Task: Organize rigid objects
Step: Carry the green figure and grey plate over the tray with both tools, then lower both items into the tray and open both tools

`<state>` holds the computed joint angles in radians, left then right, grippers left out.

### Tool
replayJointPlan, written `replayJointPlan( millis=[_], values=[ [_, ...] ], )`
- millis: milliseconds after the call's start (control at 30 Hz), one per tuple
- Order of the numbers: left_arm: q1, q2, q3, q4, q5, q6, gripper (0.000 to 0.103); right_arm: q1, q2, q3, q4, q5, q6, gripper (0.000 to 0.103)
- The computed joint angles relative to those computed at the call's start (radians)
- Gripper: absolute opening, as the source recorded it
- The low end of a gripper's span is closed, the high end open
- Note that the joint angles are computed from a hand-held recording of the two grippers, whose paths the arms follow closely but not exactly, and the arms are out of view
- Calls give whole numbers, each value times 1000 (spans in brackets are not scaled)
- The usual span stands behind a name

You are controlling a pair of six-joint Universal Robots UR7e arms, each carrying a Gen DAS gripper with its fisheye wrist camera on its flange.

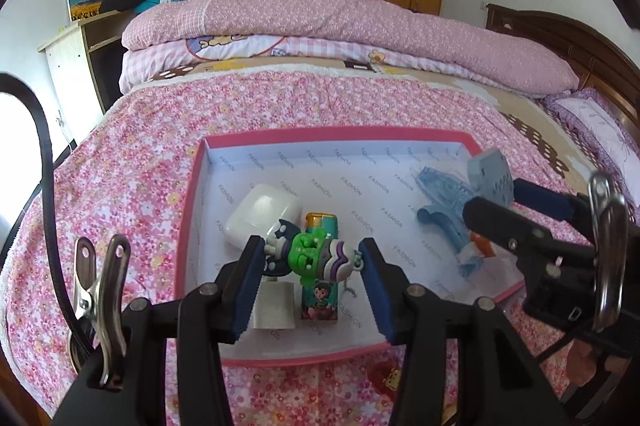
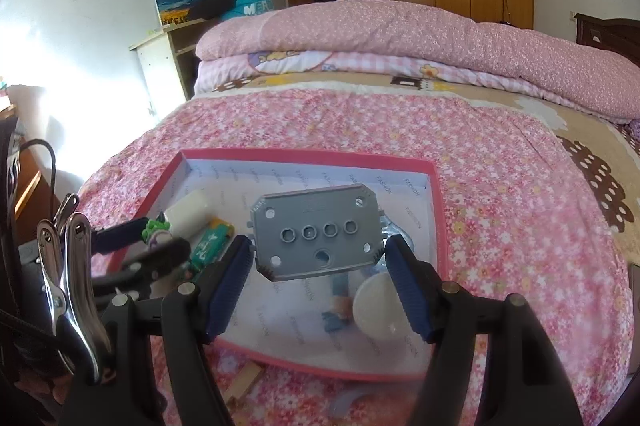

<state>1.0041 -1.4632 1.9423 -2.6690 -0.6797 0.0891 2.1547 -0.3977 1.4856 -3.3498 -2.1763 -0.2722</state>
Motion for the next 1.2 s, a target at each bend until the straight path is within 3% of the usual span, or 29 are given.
replayJointPlan(
  millis=[400,633,1200],
  values=[
    [25,53,-8,-42,-5,71,52,-37,39,-90,70,-23,2,70],
    [15,62,-1,-50,27,81,56,-43,55,-103,75,-19,17,70],
    [-28,-37,27,33,14,-25,57,-9,5,-22,0,5,29,71]
  ],
)
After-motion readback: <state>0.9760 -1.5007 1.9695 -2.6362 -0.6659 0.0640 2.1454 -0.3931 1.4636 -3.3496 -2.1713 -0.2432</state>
